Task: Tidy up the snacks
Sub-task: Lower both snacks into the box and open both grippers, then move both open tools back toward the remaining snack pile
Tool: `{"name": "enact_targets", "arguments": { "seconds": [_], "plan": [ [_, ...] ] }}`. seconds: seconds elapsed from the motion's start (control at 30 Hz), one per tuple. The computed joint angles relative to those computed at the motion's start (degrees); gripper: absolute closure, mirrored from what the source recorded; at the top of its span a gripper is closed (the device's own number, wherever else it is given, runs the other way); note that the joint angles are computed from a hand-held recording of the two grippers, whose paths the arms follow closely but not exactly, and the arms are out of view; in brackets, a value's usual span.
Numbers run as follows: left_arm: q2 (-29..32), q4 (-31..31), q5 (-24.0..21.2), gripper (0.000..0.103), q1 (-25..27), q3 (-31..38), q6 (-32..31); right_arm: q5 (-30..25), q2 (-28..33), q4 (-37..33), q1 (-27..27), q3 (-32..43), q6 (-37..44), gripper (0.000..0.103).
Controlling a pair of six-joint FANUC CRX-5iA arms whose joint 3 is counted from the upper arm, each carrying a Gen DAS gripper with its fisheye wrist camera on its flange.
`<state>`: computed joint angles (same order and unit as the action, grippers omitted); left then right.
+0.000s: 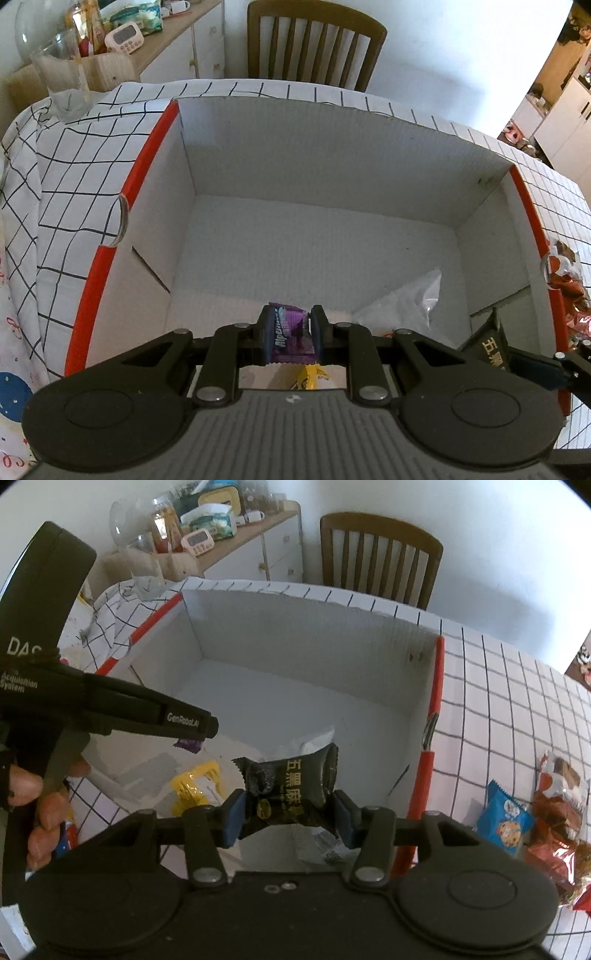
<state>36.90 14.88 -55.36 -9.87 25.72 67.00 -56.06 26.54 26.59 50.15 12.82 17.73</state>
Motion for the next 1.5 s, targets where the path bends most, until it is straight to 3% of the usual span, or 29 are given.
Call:
{"name": "enact_targets", "arguments": {
  "seconds": [0.2, 0.53, 1.0, 1.4, 1.47, 1.5],
  "plan": [
    [0.19, -0.83, -1.28, 0.08, 0.11, 0.73, 1.74, 0.71, -0.8, 0.74, 0.09, -1.28, -1.4, 0.043],
    [-3.33, 1.24, 1.42, 0.079, 0.55, -3.88, -0.17, 1.71, -3.38, 3.76, 0.91, -4.62, -5.38, 0.033],
    [-14.32, 12.74, 10.97, 0.079, 1.53, -18.98, -13.95, 3.67, -10.03, 11.56, 3.96, -12.02, -13.36, 0.017],
    [-22.61, 24.07, 13.41, 0.079, 2.4, -29.19, -24.62, 1.73, -15.62, 19.19, 7.87, -17.57, -20.69, 0.012],
    [-23.82, 26.02, 13.76, 0.076, 2.45, -30.7, -26.48, 1.51, -16.99, 20.35, 8.67, -18.93, -22.39, 0.012],
    [-24.52, 27.02, 13.92, 0.069, 2.45, -31.55, -27.4, 1.47, -17.75, 21.11, 9.09, -19.75, -23.34, 0.012]
  ]
}}
